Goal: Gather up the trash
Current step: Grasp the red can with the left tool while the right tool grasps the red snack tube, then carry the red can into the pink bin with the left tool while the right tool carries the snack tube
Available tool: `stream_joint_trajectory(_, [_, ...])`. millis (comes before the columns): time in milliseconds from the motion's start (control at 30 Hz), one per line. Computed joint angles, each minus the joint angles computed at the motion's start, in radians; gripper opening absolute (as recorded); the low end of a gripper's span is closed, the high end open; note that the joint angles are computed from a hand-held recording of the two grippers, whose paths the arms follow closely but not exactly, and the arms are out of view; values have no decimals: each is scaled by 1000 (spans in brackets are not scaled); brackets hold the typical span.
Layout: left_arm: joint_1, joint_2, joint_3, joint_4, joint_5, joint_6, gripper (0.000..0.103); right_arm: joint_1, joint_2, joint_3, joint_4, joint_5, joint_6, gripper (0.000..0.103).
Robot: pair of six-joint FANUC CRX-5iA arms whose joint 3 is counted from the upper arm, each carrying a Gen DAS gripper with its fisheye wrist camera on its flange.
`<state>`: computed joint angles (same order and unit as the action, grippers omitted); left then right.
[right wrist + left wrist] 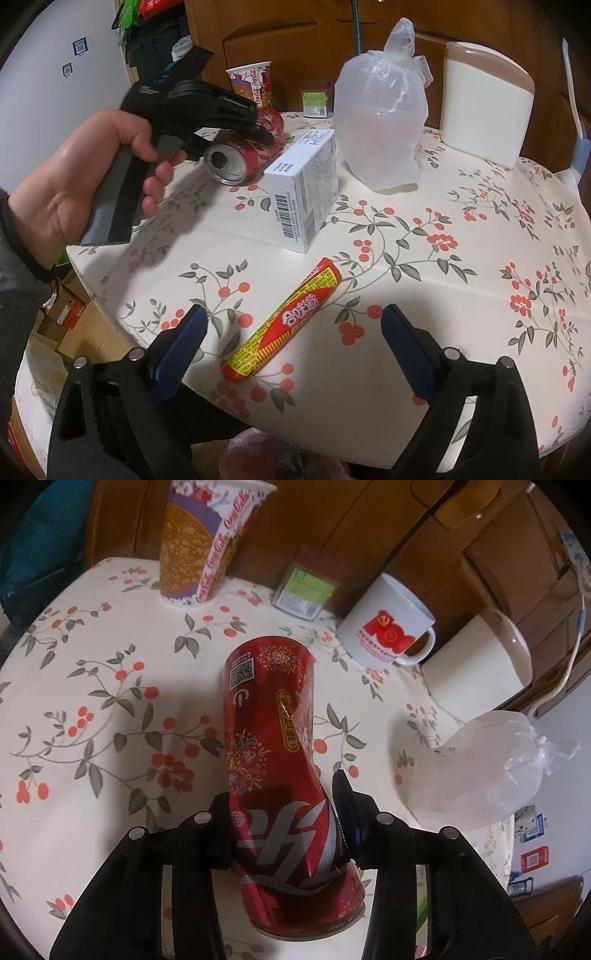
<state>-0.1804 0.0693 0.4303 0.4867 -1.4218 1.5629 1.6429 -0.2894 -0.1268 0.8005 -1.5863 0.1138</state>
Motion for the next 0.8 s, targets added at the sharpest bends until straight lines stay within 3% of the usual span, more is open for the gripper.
stream_joint_trajectory(333, [63,-128,-130,108,51,-86,43,-39,21,9,-24,17,14,68])
stream_joint_trajectory(400, [81,-158,-158,137,51,-110,43,-42,23,11,-23,16,12,57])
stream_joint_trajectory(467, [101,-194,-195,176,52,-139,43,-45,24,15,-25,16,16,33])
stream_joint_trajectory(533, [117,-226,-226,204,49,-164,43,-45,19,12,-27,22,13,20])
stream_joint_trajectory(800, [178,-351,-326,279,19,-247,43,21,-22,-14,27,5,-12,16])
